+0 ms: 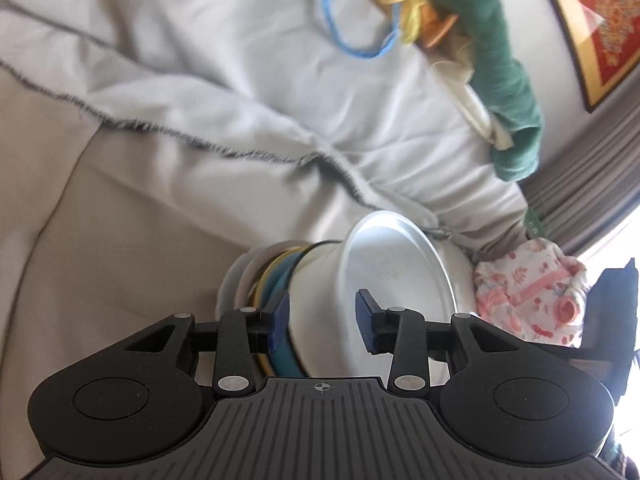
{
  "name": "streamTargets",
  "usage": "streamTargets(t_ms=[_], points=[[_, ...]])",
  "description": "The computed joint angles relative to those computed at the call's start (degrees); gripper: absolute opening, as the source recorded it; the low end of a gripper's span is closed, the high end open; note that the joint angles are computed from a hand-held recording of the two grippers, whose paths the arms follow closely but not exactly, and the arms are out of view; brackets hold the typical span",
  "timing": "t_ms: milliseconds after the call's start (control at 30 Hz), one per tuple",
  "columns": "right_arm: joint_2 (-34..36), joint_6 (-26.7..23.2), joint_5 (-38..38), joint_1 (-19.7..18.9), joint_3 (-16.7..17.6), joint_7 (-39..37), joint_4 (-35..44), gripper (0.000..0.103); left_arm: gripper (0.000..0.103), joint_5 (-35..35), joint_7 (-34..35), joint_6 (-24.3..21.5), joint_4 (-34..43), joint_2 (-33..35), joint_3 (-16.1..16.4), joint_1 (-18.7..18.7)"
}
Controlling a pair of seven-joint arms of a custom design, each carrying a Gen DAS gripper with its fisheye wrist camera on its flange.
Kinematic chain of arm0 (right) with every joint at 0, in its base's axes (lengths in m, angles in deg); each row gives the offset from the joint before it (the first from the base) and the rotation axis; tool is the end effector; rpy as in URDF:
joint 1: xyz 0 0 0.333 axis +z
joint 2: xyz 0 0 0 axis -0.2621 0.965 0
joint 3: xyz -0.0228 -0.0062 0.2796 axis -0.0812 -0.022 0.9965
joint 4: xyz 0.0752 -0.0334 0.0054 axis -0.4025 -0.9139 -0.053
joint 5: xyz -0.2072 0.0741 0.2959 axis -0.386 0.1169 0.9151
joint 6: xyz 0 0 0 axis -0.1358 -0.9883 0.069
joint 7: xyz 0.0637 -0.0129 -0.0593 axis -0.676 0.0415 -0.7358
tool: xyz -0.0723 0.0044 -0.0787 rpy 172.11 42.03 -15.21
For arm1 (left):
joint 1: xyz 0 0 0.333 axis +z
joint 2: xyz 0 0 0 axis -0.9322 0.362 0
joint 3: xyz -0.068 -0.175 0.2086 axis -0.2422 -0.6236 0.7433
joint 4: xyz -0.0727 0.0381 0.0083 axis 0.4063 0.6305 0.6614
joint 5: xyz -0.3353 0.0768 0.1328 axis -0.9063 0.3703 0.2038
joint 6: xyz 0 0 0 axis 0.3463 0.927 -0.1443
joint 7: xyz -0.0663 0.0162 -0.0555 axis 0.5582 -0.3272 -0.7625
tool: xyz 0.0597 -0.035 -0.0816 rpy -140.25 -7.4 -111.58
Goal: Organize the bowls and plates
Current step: 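Lower the bowl stack into the steel bowl and open both tools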
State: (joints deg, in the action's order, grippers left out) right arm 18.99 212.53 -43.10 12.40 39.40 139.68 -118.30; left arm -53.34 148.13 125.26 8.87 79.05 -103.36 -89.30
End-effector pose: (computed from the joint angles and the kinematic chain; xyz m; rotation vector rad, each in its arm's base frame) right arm 0.5664 0.3071 0.4819 -1.6795 1.9088 -0.5227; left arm 0.5990 -0.4255 0.4901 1.9341 -1.9036 1.4680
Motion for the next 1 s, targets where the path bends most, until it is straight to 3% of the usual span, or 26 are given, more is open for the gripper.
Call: streamTargets(t_ms=[133,400,600,633,667,767,833,933,1000], points=[[-0.8,0.5,-0.1,0.0,0.1,0.2,-0.8,0.065,0.039,-2.1,1.0,-2.6,3.3,2.6,-1.4,0.6],[-1.0,1.6,0.6,0.0,0.4,-0.5,-0.6,0.062,0.041,-3.9,2.5,0.0,3.4,4.1,-2.8,1.4],[-3.3,4.6,-0.2,-0.5,0.4,0.5,-3.6,0.052,0.036,-7.2,5.3,7.7,-3.4,1.1,-7.8,6.1],[-3.8,5.7,0.0,-0.9,0.6,0.1,-4.4,0.052,0.036,-6.9,4.5,7.9,-3.6,0.7,-7.2,5.7],[-4.2,6.7,-0.1,-1.0,0.7,0.1,-5.1,0.052,0.036,-5.8,2.5,7.6,-3.7,-0.1,-4.8,4.1],[-5.2,8.2,-2.1,-1.3,0.5,1.1,-6.7,0.052,0.036,0.8,-8.0,6.5,-4.5,-3.0,6.6,-3.7],[-6.3,9.8,-2.9,-1.7,0.6,1.7,-8.3,0.052,0.036,4.2,-14.7,8.0,-7.1,-5.4,11.4,-7.0],[-10.0,16.7,-3.3,-3.6,0.6,2.9,-13.8,0.052,0.036,8.6,-25.3,12.7,-11.7,-8.9,18.8,-12.6],[-12.9,19.3,-9.8,-4.9,0.3,8.7,-16.8,0.052,0.036,12.2,-30.0,11.4,-10.7,-9.5,23.1,-16.3]])
